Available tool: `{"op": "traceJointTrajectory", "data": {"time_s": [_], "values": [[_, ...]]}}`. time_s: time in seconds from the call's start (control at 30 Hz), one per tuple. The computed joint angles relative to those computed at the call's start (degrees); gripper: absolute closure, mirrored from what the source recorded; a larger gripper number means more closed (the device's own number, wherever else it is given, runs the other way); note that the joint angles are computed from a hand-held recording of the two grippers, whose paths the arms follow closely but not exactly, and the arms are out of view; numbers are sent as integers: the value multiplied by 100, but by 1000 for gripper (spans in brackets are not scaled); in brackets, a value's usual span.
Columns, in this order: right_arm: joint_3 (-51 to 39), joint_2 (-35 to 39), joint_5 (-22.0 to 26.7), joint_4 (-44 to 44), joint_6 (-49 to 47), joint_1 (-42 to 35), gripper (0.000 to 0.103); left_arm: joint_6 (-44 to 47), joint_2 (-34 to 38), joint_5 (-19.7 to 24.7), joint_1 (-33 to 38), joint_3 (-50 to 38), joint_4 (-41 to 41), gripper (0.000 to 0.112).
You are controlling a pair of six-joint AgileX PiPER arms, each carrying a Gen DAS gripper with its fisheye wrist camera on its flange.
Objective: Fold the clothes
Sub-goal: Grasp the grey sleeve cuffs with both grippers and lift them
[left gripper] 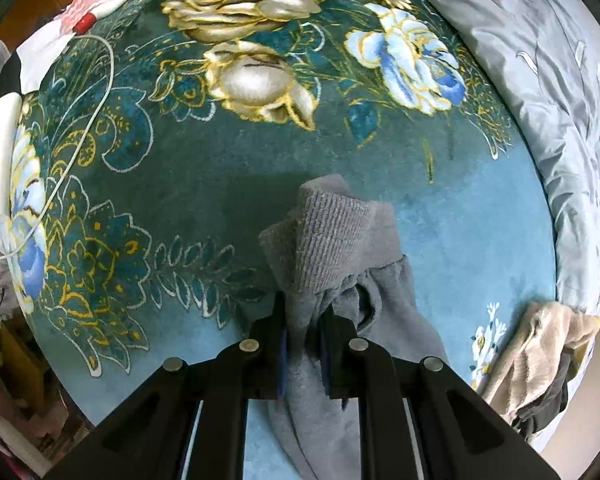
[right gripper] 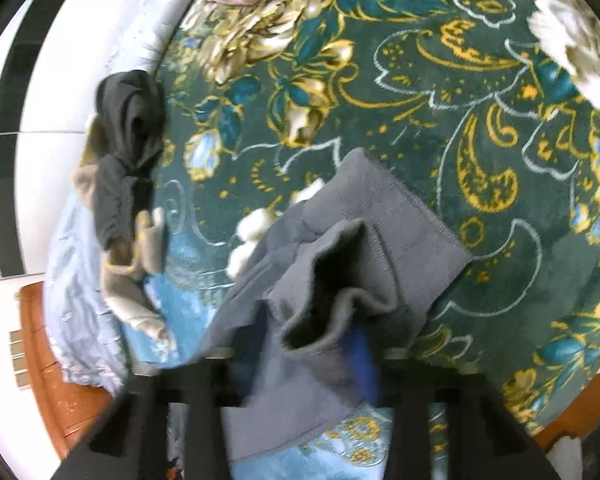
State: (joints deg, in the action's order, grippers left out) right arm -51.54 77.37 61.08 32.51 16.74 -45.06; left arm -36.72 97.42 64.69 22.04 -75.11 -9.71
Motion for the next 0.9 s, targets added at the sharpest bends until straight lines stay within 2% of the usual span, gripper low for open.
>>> {"op": "traceJointTrajectory", "data": {"time_s": [0.07, 0.13, 0.23, 0.3, 0.4, 0.47, 0.53, 0.57, 0.6, 0.67, 0.8, 0.9], "values": [[-272, 21, 32, -94, 34, 88, 97, 88, -154, 46, 23, -6, -109, 99], [-602, -340, 105, 93, -412, -105, 97, 247, -189, 0, 20, -28, -224, 99], [-1067, -468, 424, -397, -652, -173, 97, 304, -104, 24, -77, -52, -83, 99], [-942, -229, 481, -807, -626, -177, 97, 139, -5, -7, -93, 42, 30, 99], [-376, 265, 169, -868, -658, -323, 97, -120, 54, -2, -39, 184, 58, 99], [-150, 436, 10, -881, -750, -368, 93, -132, 60, 28, -30, 178, 74, 99], [-22, 450, 93, -812, -1039, -568, 93, -111, 98, 95, -32, 104, 85, 98], [62, 366, 154, -680, -1191, -766, 88, -116, 119, 123, -38, 67, 89, 98], [148, 219, 191, -653, -1253, -936, 73, -142, 135, 138, -49, 40, 92, 98], [343, -83, 226, -621, -1323, -1249, 54, -194, 169, 167, -70, -15, 98, 98], [1026, -222, 286, 97, -1965, -2010, 48, -212, 210, 234, -130, -113, 140, 98], [1450, -159, -9, 395, -2261, -2126, 47, -183, 190, 264, -129, -132, 129, 98]]}}
